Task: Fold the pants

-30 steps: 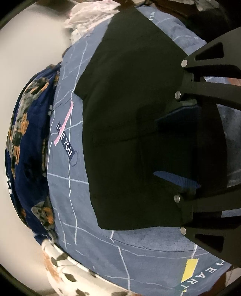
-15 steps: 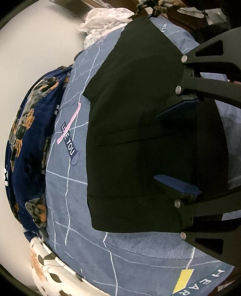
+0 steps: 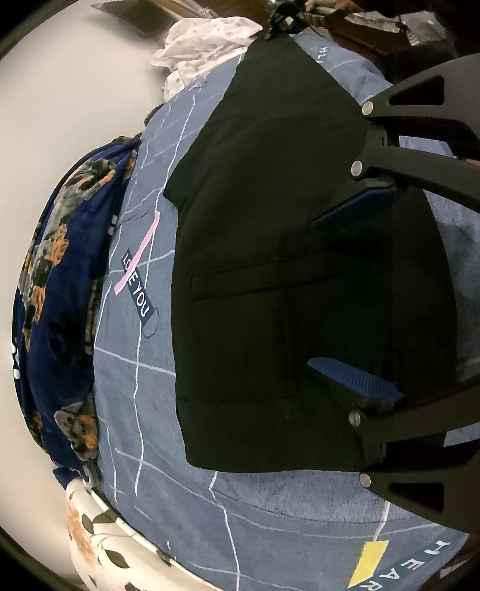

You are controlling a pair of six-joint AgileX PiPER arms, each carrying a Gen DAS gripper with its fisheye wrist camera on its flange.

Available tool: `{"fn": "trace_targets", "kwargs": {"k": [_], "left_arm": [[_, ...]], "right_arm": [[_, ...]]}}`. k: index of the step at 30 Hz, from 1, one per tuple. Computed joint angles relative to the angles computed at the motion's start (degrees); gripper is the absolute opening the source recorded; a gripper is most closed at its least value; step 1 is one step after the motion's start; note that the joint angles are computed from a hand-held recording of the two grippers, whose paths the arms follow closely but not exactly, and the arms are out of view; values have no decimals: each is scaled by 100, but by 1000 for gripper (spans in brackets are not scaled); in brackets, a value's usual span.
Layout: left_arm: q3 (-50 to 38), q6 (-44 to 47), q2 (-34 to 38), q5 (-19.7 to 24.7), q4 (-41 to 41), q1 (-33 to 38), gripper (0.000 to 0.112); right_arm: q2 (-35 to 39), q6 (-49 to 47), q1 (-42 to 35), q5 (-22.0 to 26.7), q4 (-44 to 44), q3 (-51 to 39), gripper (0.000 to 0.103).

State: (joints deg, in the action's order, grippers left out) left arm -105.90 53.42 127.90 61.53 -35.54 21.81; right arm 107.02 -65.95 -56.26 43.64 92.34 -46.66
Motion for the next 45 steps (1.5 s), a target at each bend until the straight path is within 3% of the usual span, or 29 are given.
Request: {"fn": "trace_targets", "kwargs": {"k": [5, 7, 8, 9, 10, 13, 18, 30, 43, 45], "left_arm": [[-2, 7, 5, 2, -22, 6, 73], [-41, -22, 21, 23, -4, 5, 73], [-44, -26, 23, 23, -1, 4, 73], [-70, -15, 40, 46, -6, 13, 73], [-76, -11, 44, 51, -11, 15, 74], [-86, -7, 50, 54, -6, 16, 74], [-107, -8, 67, 67, -20, 20, 76], [-151, -26, 97, 148, -139, 65, 76], [-80, 57, 77, 133, -221, 98, 76], [-58, 48, 63, 118, -228, 83, 76]], "right_arm": [[123, -110, -84, 349, 173, 78, 40], [-10, -111, 34, 210, 94, 80, 41], [-65, -20, 123, 31, -18, 36, 36], [-87, 159, 192, -132, -178, -30, 18], [-67, 398, 237, -253, -370, -116, 13], [-23, 600, 258, -285, -508, -200, 12], [-618, 745, 644, -818, -728, -84, 12], [-1802, 2022, 2559, -1740, -1979, -199, 12], [-1407, 3109, 4765, -2538, -2963, -305, 12], [-1262, 3579, 5152, -2719, -3460, -349, 12]]}}
